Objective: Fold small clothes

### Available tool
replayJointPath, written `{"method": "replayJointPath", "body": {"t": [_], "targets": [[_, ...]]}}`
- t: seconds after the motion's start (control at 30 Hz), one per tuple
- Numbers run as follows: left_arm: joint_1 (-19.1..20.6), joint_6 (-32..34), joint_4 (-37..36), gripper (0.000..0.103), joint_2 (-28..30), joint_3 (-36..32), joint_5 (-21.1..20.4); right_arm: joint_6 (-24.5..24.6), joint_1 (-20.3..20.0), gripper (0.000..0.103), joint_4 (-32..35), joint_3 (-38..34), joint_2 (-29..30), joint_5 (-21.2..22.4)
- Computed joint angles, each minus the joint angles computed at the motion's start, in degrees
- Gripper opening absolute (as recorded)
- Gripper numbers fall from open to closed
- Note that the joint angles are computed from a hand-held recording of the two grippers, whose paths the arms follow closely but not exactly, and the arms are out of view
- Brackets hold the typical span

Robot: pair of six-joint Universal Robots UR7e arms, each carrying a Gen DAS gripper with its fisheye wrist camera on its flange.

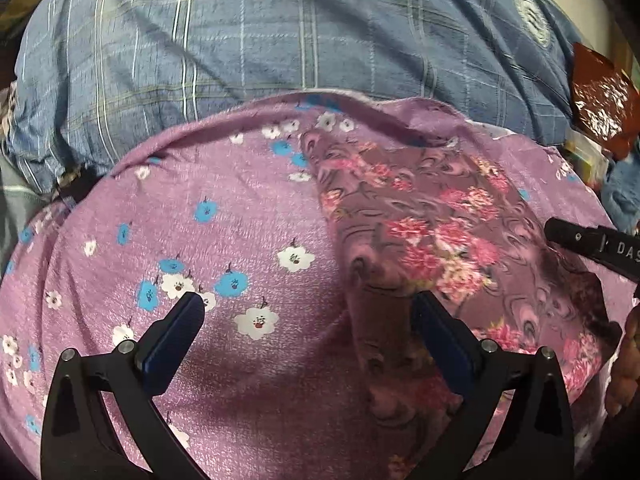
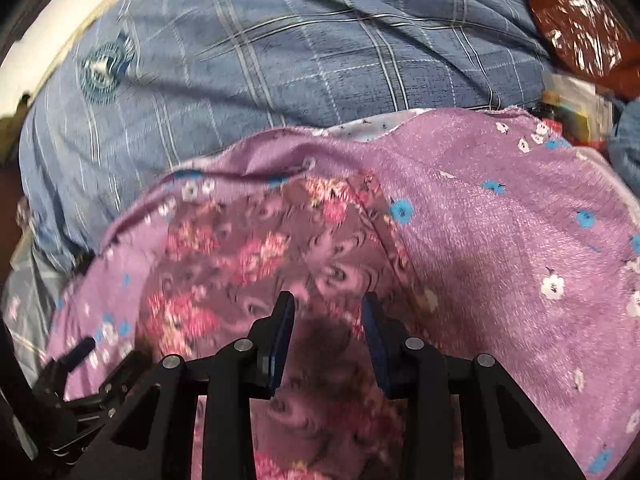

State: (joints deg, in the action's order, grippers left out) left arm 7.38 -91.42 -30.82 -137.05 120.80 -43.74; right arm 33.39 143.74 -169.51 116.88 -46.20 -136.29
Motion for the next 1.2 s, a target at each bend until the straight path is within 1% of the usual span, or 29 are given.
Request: {"method": "replayJointPath", "body": {"t": [0.03, 0.07, 0.1, 0.13, 0.2, 0.3, 0.33, 0.37, 0.4, 0.43, 0.47, 0.5, 0.53, 0.57, 0.67, 0.7, 0.77, 0.8, 0.83, 0.87, 0.9, 0.93, 0.97, 1.0, 1.03, 1.1, 1.13, 1.17, 1.2], "targets": [[2.50, 3.34, -3.25, 0.103, -0.13, 0.39, 0.00, 0.31, -0.83, 0.040, 0.65, -0.33, 0.10, 0.74], [5.74, 8.31, -8.32, 0.103, -0.33, 1.13, -0.40, 1.41, -2.08, 0.042, 3.41, -0.76, 0.00, 2.06], [7.05, 10.89, -11.12, 0.103, -0.61, 1.54, -0.79, 1.96, -3.32, 0.043, 5.46, -0.87, 0.12, 3.87], [7.11, 11.06, -11.68, 0.103, -0.77, 1.58, -0.89, 1.83, -3.30, 0.043, 5.11, -0.78, 0.35, 3.43], [5.77, 9.15, -10.16, 0.103, -0.34, 0.96, -1.07, 1.52, -2.70, 0.044, 4.79, -0.96, 0.38, 2.68], [3.08, 7.20, -8.64, 0.103, -1.17, 0.60, -0.66, -0.95, -1.83, 0.045, -1.31, -0.03, 0.32, 2.43], [2.19, 6.30, -8.21, 0.103, -1.64, 0.59, -0.63, -1.56, -1.77, 0.045, -2.07, 0.01, 0.34, 2.35], [2.22, 6.57, -8.73, 0.103, -1.90, 0.69, -0.66, -2.04, -1.73, 0.045, -2.61, -0.02, 0.47, 2.57], [3.68, 8.75, -11.13, 0.103, -1.96, 1.13, -0.85, -1.74, -2.04, 0.045, -1.30, -0.31, 0.58, 3.18], [6.15, 12.06, -14.49, 0.103, -1.62, 1.66, -1.13, -0.60, -2.77, 0.046, 2.03, -0.93, 0.71, 4.37], [10.18, 16.89, -19.44, 0.103, -0.85, 2.52, -2.34, 0.19, -3.17, 0.046, 4.31, -1.34, 0.84, 5.01], [11.99, 19.32, -22.33, 0.103, -1.06, 2.93, -2.63, -0.35, -3.03, 0.046, 4.20, -1.82, 1.66, 3.79], [12.40, 19.35, -23.58, 0.103, -1.70, 2.93, -2.66, -0.65, -2.79, 0.048, 5.08, -2.59, 1.90, 3.16], [12.84, 18.94, -24.25, 0.103, -1.72, 2.51, -2.77, -0.38, -2.96, 0.048, 6.92, -3.52, 1.72, 3.77], [12.20, 18.36, -22.98, 0.103, -1.27, 1.59, -1.95, -1.41, -4.33, 0.047, 3.88, -5.13, 1.19, 7.47], [12.35, 18.78, -22.41, 0.103, -0.61, 1.36, -1.70, -1.52, -4.53, 0.047, 4.66, -6.69, 1.62, 6.75], [13.40, 20.55, -23.27, 0.103, -0.02, 1.33, -1.99, -2.05, -4.96, 0.048, 7.48, -10.11, 2.92, 4.70], [13.59, 20.76, -23.67, 0.103, -0.12, 1.28, -2.05, -2.41, -5.96, 0.047, 11.11, -12.94, 4.14, 4.86], [13.82, 20.96, -24.00, 0.103, -0.04, 1.03, -2.15, -1.28, -7.48, 0.045, 16.75, -16.20, 5.63, 5.49], [13.73, 20.74, -23.55, 0.103, 0.22, 0.42, -2.17, -0.03, -8.36, 0.046, 20.03, -17.89, 6.54, 5.65], [12.70, 19.32, -21.50, 0.103, 0.31, -0.50, -1.58, 0.58, -9.99, 0.047, 22.49, -19.92, 8.17, 6.27], [11.51, 17.58, -18.90, 0.103, 0.37, -1.51, -0.74, 0.08, -10.43, 0.048, 22.55, -21.33, 9.19, 5.83], [9.92, 14.85, -15.07, 0.103, 0.60, -2.77, 0.24, 0.05, -10.24, 0.047, 23.22, -22.67, 9.76, 5.02], [9.67, 14.18, -13.65, 0.103, 0.91, -3.46, 0.51, 0.12, -9.99, 0.044, 23.64, -23.73, 10.15, 4.72], [10.07, 14.54, -13.51, 0.103, 0.96, -3.66, 0.27, -1.46, -9.43, 0.043, 21.67, -24.54, 10.62, 5.30], [11.76, 17.74, -16.73, 0.103, 0.16, -3.33, -1.32, -6.29, -8.20, 0.043, 17.87, -25.98, 11.98, 6.83], [12.09, 18.68, -18.07, 0.103, -0.29, -3.16, -1.92, -7.75, -7.64, 0.046, 18.16, -27.18, 12.78, 7.78], [12.23, 19.66, -19.29, 0.103, -0.74, -2.99, -2.56, -8.87, -7.25, 0.046, 18.85, -28.52, 13.63, 9.70], [11.64, 20.35, -19.95, 0.103, -1.53, -2.85, -3.55, -10.17, -7.13, 0.046, 19.59, -29.97, 14.61, 12.82]]}}
